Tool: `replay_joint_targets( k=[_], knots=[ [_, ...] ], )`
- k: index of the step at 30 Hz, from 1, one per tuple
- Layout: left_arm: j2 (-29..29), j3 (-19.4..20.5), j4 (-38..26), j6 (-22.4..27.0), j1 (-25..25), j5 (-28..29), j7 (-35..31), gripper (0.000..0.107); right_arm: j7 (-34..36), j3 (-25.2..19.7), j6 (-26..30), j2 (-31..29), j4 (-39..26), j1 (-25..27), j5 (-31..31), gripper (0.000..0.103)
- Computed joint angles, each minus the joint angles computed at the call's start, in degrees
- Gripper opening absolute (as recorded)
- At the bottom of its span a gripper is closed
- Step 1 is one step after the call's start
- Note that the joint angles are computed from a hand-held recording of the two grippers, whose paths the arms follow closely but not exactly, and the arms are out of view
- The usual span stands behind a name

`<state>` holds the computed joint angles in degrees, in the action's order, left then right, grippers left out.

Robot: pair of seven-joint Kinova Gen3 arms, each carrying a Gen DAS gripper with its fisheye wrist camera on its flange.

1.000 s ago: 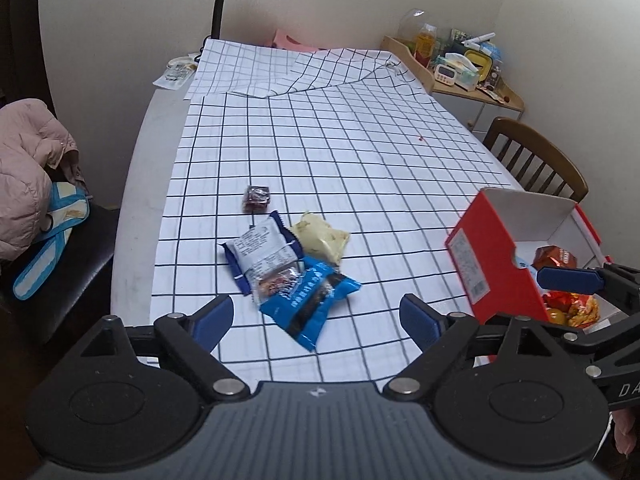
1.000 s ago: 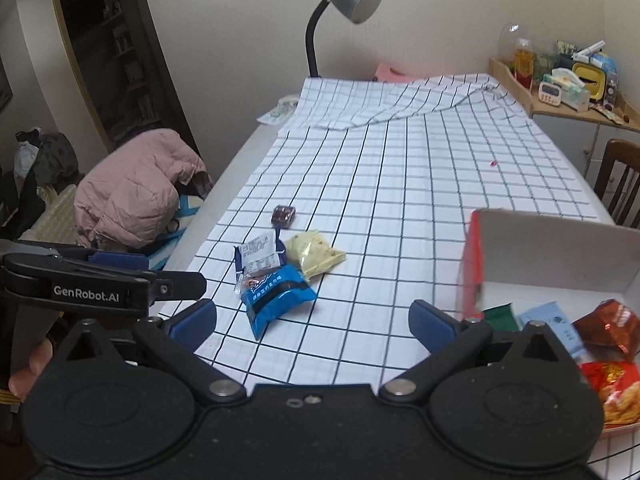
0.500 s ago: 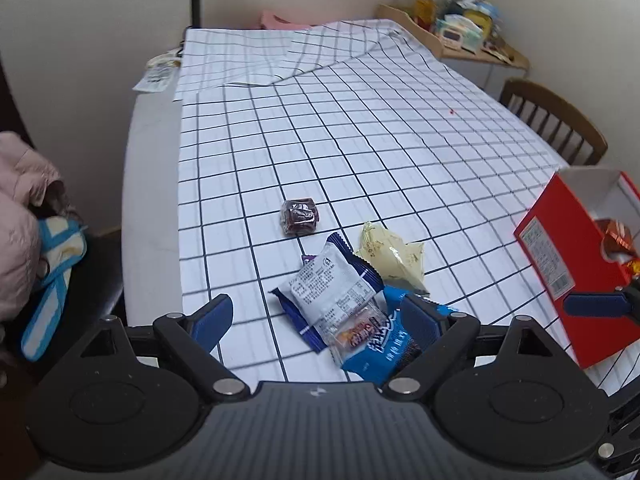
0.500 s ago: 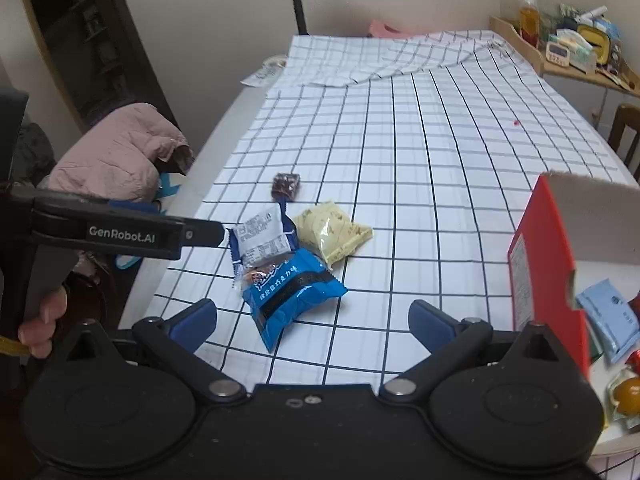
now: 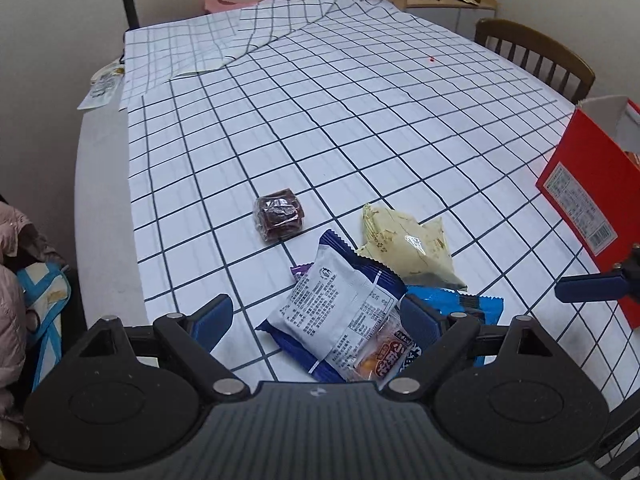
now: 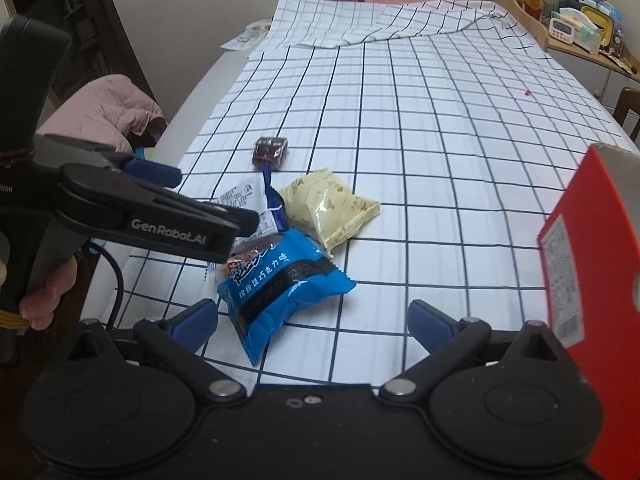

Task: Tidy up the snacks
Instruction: 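Lower the left tool onto the white-and-blue biscuit pack while the right tool lowers onto the blue pack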

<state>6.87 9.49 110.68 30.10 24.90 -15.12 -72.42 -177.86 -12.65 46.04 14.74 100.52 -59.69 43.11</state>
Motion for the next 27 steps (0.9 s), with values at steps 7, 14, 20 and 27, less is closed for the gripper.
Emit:
replay_joint_targets(
  k=[7, 14, 20, 27],
  knots=[
    [2.4, 0.9, -1.2, 0.1, -2.3, 5.1, -10.5, 0.091, 1.3, 1.0, -2.5, 2.2, -1.3, 0.9, -1.3, 0.097],
    [4.1, 1.1, -2.2, 0.9, -4.8, 11.7, -19.3, 0.088, 2.7, 2.7, -2.4, 4.2, -3.1, -0.1, -2.4, 0.093],
    [5.2, 0.2, -2.8, 1.4, -4.2, 12.5, -20.1, 0.07, 2.6, 3.7, -1.3, 5.3, -4.3, -1.2, -2.3, 0.086],
    [4.7, -0.7, -2.2, 0.8, -3.9, 12.6, -18.7, 0.055, 1.7, 4.0, -3.3, 4.8, -3.2, -0.9, -2.1, 0.066]
  ],
)
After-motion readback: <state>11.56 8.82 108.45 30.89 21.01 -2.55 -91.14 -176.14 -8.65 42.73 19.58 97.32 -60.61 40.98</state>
